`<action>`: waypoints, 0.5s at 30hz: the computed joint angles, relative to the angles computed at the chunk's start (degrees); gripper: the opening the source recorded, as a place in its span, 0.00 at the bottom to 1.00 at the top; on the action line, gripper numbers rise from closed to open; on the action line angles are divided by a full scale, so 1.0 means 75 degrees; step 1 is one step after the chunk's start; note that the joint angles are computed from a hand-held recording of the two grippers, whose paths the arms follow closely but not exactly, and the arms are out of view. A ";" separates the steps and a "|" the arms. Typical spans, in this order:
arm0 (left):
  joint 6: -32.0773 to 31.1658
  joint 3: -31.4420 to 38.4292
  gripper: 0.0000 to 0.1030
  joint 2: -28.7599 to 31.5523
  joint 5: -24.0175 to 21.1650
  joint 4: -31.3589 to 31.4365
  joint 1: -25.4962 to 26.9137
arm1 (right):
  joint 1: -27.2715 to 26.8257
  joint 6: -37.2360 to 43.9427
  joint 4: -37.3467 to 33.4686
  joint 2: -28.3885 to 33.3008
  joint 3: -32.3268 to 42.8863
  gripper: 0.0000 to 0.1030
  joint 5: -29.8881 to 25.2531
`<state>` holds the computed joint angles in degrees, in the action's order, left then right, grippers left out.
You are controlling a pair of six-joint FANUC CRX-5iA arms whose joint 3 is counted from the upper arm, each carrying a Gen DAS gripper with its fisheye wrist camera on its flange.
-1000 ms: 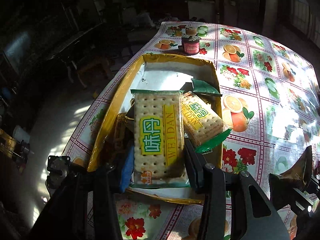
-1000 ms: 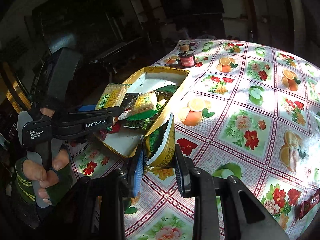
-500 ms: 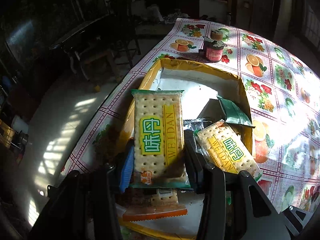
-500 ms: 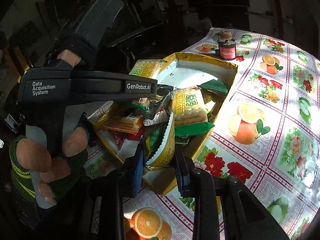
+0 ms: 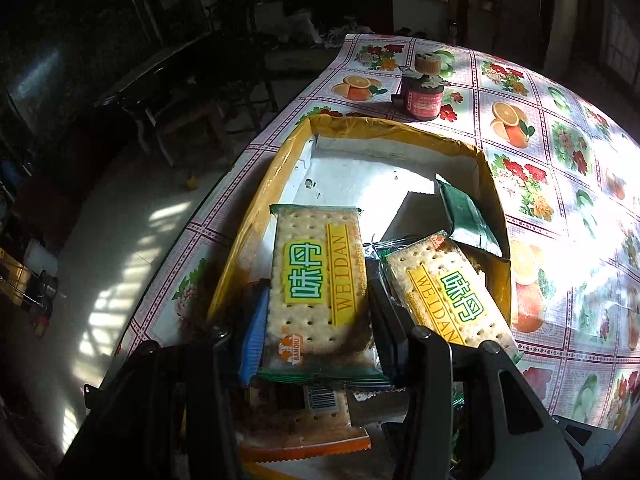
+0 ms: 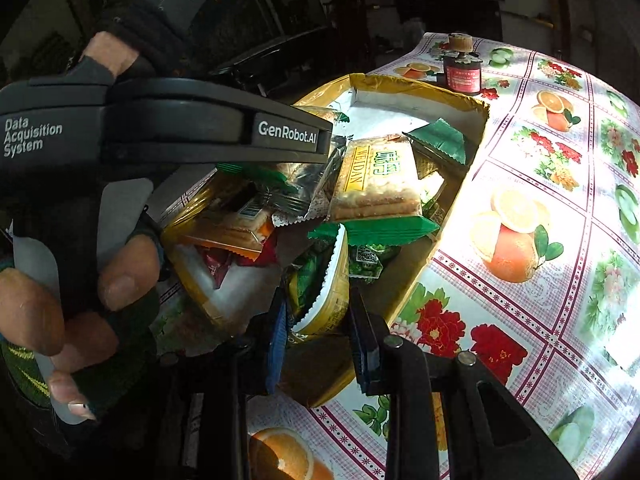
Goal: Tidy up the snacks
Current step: 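Open both tools to release the two packets into the tray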
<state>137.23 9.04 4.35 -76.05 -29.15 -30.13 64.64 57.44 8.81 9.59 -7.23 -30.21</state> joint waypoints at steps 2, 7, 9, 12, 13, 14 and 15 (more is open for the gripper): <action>0.0019 -0.0014 0.48 -0.0010 0.0008 0.0015 0.0009 | 0.0006 0.0016 -0.0035 -0.0019 -0.0006 0.27 -0.0004; 0.0046 -0.0026 0.53 -0.0055 -0.0030 0.0103 0.0041 | -0.0021 0.0063 -0.0102 -0.0023 0.0035 0.30 -0.0042; 0.0121 -0.0017 0.56 -0.0104 -0.0068 0.0020 -0.0011 | -0.0009 0.0049 -0.0136 -0.0136 -0.0054 0.33 -0.0005; 0.0208 0.0000 0.68 -0.0189 -0.0107 -0.0085 -0.0105 | -0.0010 -0.0046 -0.0114 -0.0403 -0.0323 0.37 0.0172; 0.0243 0.0001 0.69 -0.0231 -0.0112 -0.0142 -0.0153 | 0.0010 -0.0231 0.0029 -0.0554 -0.0509 0.39 0.0265; 0.0274 0.0003 0.71 -0.0270 -0.0110 -0.0186 -0.0199 | 0.0038 -0.0568 0.0305 -0.0722 -0.0745 0.44 0.0353; 0.0294 0.0005 0.72 -0.0310 -0.0107 -0.0208 -0.0240 | 0.0054 -0.0891 0.0569 -0.0882 -0.0973 0.45 0.0447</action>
